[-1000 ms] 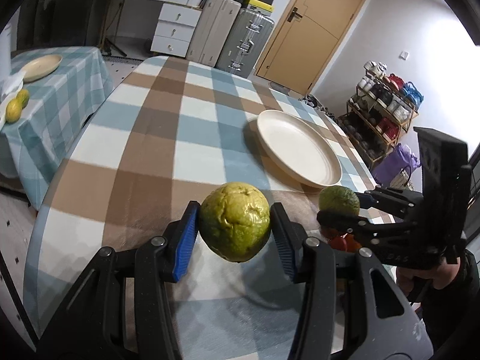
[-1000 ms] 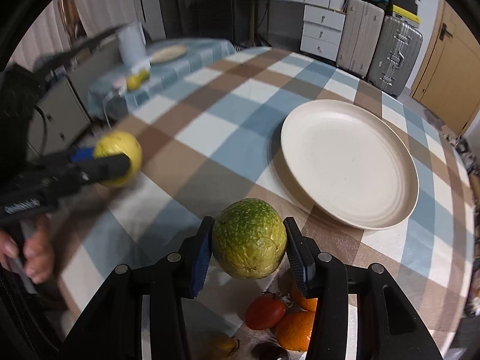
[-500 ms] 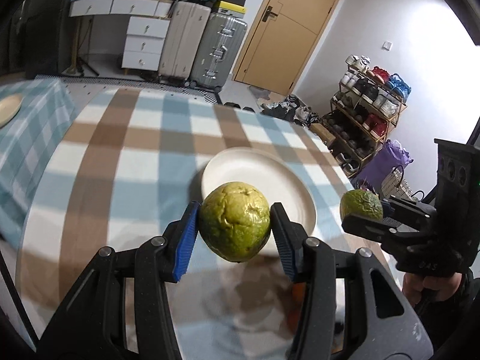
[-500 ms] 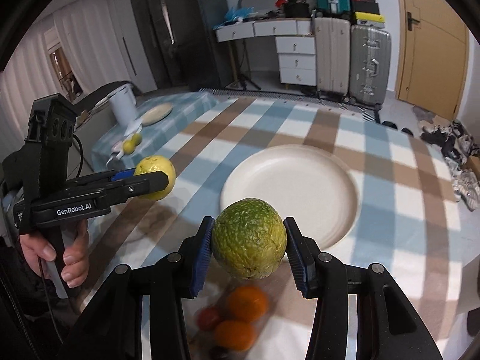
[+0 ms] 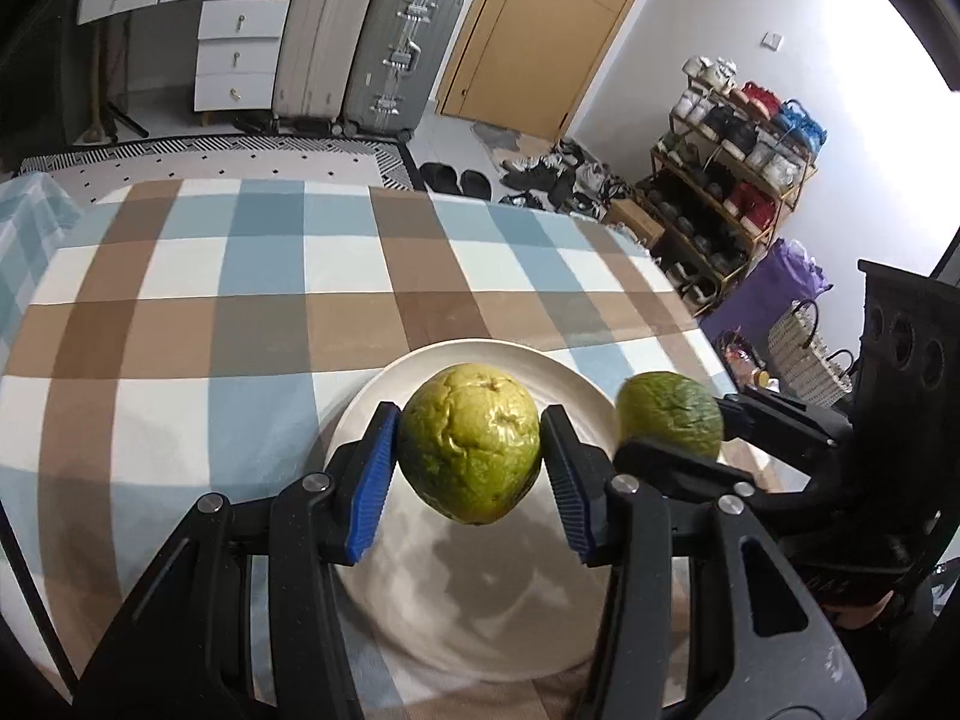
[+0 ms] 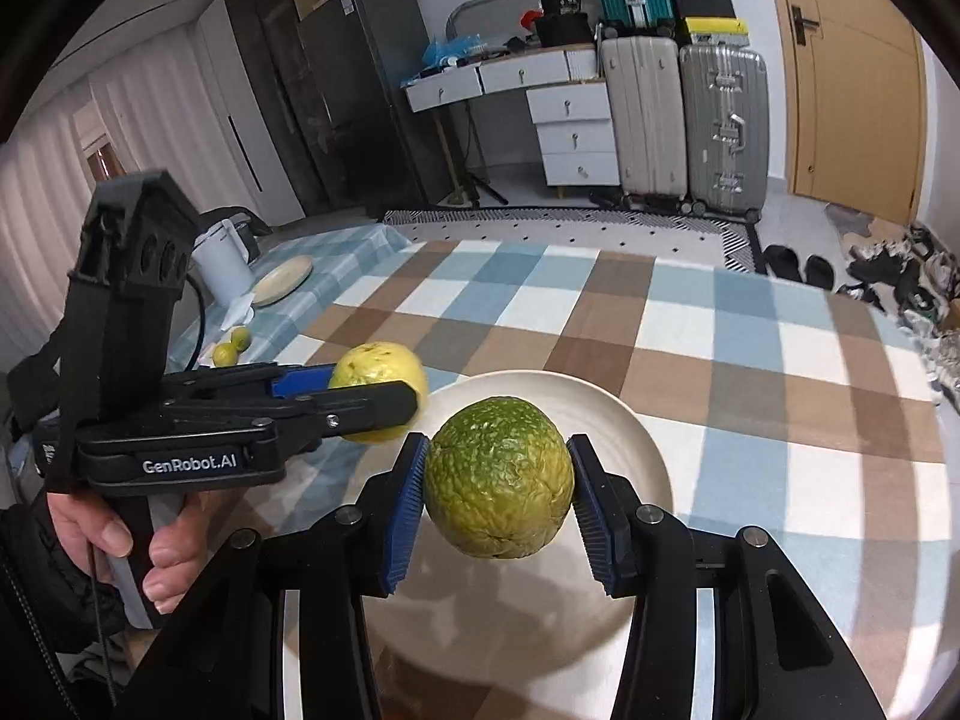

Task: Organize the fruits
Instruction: 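Lower both green citrus onto the cream plate and open both grippers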

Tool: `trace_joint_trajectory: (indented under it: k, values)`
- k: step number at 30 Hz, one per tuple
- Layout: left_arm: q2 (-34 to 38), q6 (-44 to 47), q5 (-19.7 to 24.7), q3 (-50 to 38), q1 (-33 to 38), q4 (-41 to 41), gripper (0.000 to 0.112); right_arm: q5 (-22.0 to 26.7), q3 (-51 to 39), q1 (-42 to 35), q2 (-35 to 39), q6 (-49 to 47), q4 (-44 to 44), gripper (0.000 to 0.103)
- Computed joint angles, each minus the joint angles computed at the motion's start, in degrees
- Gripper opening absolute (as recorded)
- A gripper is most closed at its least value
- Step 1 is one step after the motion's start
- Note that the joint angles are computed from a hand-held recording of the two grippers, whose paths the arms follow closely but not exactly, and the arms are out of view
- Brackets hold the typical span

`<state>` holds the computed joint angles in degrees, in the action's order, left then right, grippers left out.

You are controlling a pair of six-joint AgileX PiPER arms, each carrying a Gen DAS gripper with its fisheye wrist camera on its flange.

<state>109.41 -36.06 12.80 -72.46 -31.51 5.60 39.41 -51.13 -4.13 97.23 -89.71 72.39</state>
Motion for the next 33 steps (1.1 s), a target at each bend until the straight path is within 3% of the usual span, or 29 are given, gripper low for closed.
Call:
trace_joint_trajectory:
  k: [4,10,21,24,25,29,33]
  values:
    - [6.0,13.7,1.8,-5.8,2.0,-12.2,0.045,-2.0,-2.9,1.4,6.0,-2.9,2.8,0.047]
    - [13.0,24.4,5.0,-13.4,4.0,-22.4,0.045,-3.6,-6.2,2.7,12.1,-4.1,3.9,0.047]
    - [17.3,24.0,7.2,-19.0,4.5,-24.2,0.047,-7.6,-10.2,4.3,16.7,-3.7,4.4,0.048]
    - [16.2,22.5,7.0,-18.4,4.1,-22.1,0.047,-6.8,-9.2,4.1,16.0,-6.7,7.0,0.058]
    - [15.2,19.9,6.4,-17.5,3.8,-19.5,0.049,-6.3,-8.3,3.7,15.3,-8.2,8.7,0.067]
    - [10.6,14.5,4.2,-12.3,3.0,-14.6,0.061,-4.2,-4.4,1.4,11.7,-12.5,13.3,0.084]
    - [4.9,4.8,2.6,-6.0,1.5,-5.4,0.065,-1.2,1.3,-2.4,5.5,-16.2,16.0,0.095]
